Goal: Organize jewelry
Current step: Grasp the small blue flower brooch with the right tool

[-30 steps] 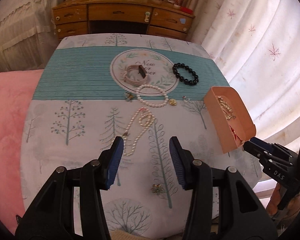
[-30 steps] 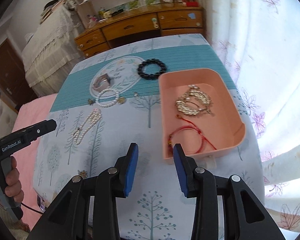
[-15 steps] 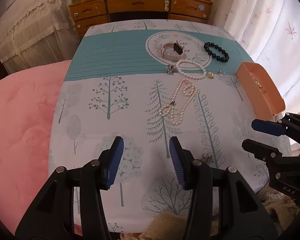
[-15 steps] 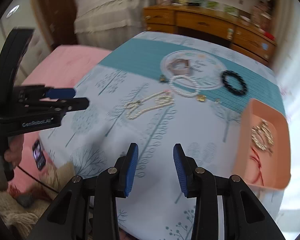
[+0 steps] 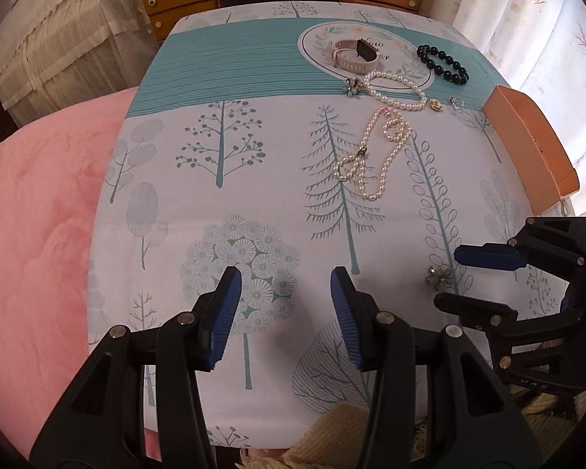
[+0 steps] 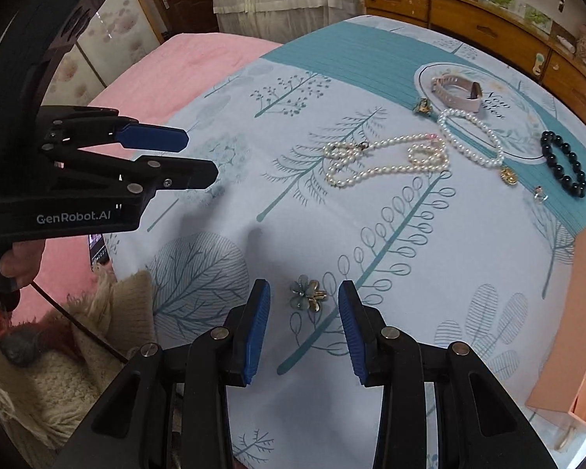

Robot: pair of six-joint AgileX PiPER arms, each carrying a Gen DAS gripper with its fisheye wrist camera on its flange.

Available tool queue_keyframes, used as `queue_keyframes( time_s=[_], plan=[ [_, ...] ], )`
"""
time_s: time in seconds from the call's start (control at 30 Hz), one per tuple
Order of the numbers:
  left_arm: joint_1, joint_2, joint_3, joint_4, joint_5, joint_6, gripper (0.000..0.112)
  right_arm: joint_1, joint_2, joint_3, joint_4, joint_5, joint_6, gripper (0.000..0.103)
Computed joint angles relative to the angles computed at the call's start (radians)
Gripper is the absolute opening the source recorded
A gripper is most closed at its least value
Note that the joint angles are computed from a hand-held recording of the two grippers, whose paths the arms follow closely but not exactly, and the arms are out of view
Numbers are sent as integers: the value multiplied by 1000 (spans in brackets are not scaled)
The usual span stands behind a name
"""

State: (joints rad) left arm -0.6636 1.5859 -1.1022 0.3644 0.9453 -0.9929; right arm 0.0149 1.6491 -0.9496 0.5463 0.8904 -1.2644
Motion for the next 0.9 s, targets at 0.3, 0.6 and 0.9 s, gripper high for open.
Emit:
queue_keyframes(
  time_s=[0.3,0.6,0.9],
  plan=[
    [28,29,-22,-31,-11,36,44,25,3,53,14,-89,-81,36],
    [50,64,-57,-67,-33,86,44,39,-22,114,41,-187,-154,20],
    [172,120,-130,-287,-142,382,44,-29,11,66,82,-148,-135,19]
  ],
)
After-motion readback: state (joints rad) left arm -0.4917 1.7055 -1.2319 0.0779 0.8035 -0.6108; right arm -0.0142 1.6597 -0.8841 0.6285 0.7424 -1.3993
